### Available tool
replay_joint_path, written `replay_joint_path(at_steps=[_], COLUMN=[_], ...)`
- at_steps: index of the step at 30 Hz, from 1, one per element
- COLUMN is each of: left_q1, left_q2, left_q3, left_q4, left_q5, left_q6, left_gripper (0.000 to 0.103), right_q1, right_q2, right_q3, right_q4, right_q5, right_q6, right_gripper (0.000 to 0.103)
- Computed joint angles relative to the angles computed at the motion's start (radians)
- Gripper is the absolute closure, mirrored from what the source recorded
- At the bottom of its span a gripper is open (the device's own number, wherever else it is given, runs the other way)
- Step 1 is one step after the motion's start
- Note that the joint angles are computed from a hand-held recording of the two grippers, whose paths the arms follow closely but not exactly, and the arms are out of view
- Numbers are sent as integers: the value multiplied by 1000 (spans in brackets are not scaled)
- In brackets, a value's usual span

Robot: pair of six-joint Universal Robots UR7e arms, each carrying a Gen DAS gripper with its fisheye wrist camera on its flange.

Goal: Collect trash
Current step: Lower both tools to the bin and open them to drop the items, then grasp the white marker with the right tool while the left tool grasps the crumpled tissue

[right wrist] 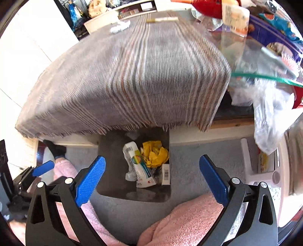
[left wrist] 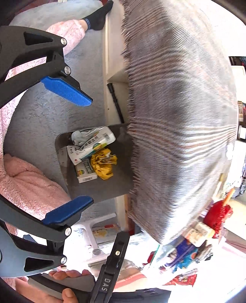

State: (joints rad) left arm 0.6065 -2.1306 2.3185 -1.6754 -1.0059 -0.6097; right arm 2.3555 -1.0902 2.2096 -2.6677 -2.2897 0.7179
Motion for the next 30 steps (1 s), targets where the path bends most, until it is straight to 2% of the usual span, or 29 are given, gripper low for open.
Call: replay_joint_path(at_steps=[3, 7, 14, 17, 20, 21, 26, 30], left_q1=[16, 55, 127, 170, 210, 217, 270, 310], left_q2=[33, 126, 346, 444, 541, 563, 723, 843], left_q3=[-55, -143, -287, -349, -418, -434, -560, -661], left_q4=[-26, -112, -266, -339, -380, -386, -447, -481], left_q5=[20, 58, 109, 99, 95, 95, 88, 83], left_q6=[26, 93, 228, 281, 320, 326, 375, 387], left_gripper=[12, 12, 12, 12, 13, 13, 14, 14], right_q1=[9, -2, -83, -123, -159, -171, -242, -303], right_q2=[-29, -37, 13, 42, 73, 84, 142, 193], right_q3=[-30, -94, -219, -267, -319, -338, -447, -538], right_q4=[18, 29, -57, -79, -81, -78, -78, -47], right_q5=[-25, -67, -60, -45, -42, -39, -10, 20], right_q6=[-22, -90, -294, -372, -455, -481, -594, -643], right_gripper=[3, 3, 4, 5, 17, 24, 32, 36])
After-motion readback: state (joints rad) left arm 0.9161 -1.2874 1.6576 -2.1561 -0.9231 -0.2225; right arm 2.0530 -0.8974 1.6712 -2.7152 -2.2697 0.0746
